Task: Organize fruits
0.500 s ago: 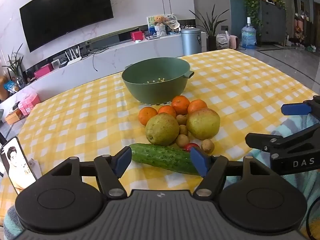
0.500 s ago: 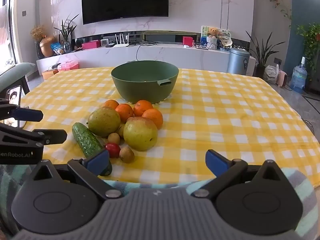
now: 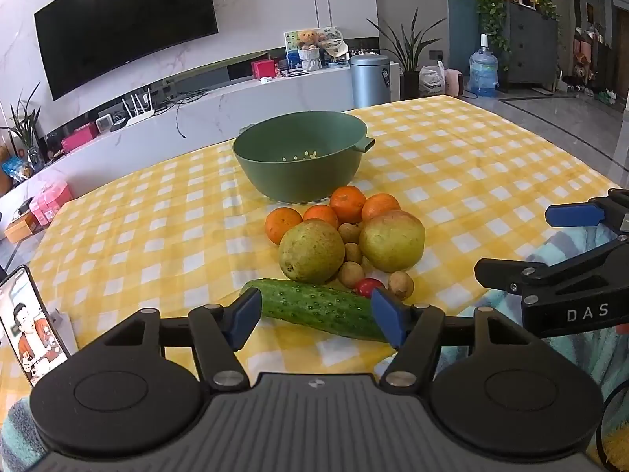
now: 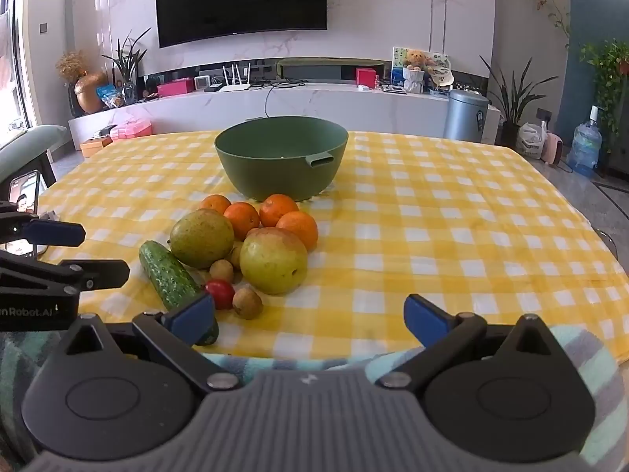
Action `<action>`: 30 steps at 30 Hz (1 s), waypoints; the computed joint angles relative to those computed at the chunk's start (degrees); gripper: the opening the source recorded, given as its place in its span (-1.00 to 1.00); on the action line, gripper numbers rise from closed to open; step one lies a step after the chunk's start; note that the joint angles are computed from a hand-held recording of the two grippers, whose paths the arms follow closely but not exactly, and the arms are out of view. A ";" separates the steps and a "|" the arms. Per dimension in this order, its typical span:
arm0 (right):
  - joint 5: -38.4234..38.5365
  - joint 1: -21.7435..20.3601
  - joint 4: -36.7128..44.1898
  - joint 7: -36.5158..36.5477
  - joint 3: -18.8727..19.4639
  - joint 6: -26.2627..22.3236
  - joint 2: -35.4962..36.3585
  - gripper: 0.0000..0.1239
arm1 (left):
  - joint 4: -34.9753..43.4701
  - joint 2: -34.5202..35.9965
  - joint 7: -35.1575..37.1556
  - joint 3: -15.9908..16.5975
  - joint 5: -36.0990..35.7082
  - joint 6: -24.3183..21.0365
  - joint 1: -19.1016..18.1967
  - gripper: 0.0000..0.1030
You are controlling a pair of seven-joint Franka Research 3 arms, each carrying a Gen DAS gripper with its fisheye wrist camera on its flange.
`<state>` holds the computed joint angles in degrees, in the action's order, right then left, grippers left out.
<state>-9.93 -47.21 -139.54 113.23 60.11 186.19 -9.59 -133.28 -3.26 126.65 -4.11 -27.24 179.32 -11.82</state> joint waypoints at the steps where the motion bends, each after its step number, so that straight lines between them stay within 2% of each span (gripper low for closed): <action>1: -0.01 -0.13 0.03 0.04 0.08 -0.02 0.07 0.59 | -0.01 0.01 -0.03 -0.02 0.02 0.05 0.01 0.47; 3: -0.21 -0.69 0.13 0.12 0.62 -0.06 0.18 0.60 | -0.04 -0.12 0.12 0.08 -0.15 -0.02 -0.04 0.47; 4: -0.48 -2.95 0.56 0.83 2.92 -0.41 0.22 0.60 | -0.15 -0.20 -0.54 -0.06 0.54 0.05 0.17 0.47; 6: -1.04 -3.52 0.72 1.27 3.39 -0.60 0.34 0.59 | -0.23 -0.28 -1.15 -0.02 1.17 0.09 0.21 0.47; 30: -11.70 -3.03 1.92 10.24 1.39 -2.39 1.43 0.60 | -0.15 -0.43 -1.12 0.60 1.12 0.02 -0.38 0.47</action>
